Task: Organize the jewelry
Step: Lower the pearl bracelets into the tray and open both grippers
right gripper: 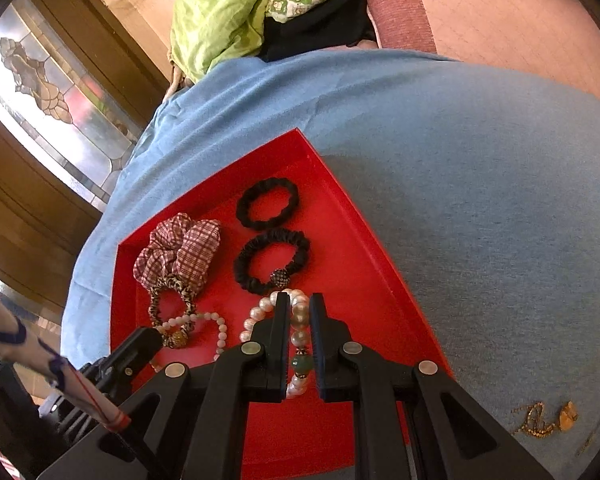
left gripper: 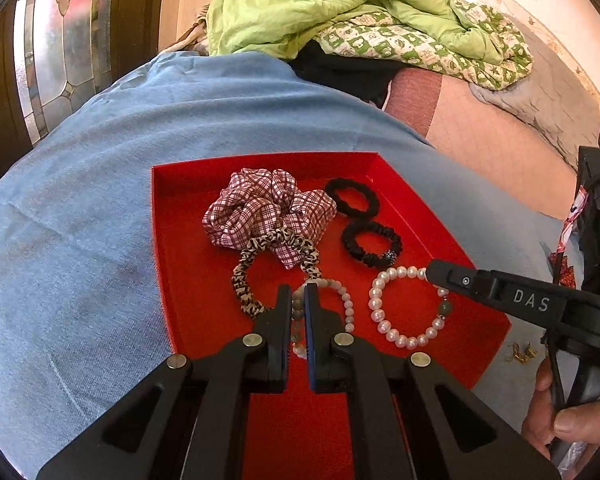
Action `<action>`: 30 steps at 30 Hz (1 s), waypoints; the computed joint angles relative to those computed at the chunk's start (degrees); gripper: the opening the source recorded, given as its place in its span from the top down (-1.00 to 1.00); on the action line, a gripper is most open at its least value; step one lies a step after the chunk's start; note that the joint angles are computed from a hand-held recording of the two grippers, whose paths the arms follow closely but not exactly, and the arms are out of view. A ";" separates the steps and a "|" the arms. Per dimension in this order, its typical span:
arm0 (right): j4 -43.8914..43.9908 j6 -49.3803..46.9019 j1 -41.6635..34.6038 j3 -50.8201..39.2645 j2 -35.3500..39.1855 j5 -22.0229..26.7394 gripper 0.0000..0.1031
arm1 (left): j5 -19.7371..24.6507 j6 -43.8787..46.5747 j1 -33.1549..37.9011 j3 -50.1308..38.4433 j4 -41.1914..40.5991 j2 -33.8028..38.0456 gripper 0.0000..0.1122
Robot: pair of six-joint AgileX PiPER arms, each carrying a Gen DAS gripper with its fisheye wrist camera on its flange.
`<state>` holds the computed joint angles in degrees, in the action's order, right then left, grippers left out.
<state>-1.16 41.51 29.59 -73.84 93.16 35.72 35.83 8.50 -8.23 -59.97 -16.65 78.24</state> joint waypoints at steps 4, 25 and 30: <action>-0.39 0.19 0.13 -0.23 0.24 0.26 0.77 | -0.16 -0.81 -0.18 -0.04 0.64 -0.07 0.90; 0.32 -0.71 1.02 -0.23 0.21 0.39 0.77 | -0.55 -0.05 0.95 0.06 0.18 -0.49 0.87; 0.07 -0.44 1.25 -0.19 -0.04 0.52 0.77 | -1.51 -1.92 0.55 0.38 2.18 -1.20 0.62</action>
<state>-1.08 41.07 30.84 -74.03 93.11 36.24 34.32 6.58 -7.68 -59.60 -14.46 77.04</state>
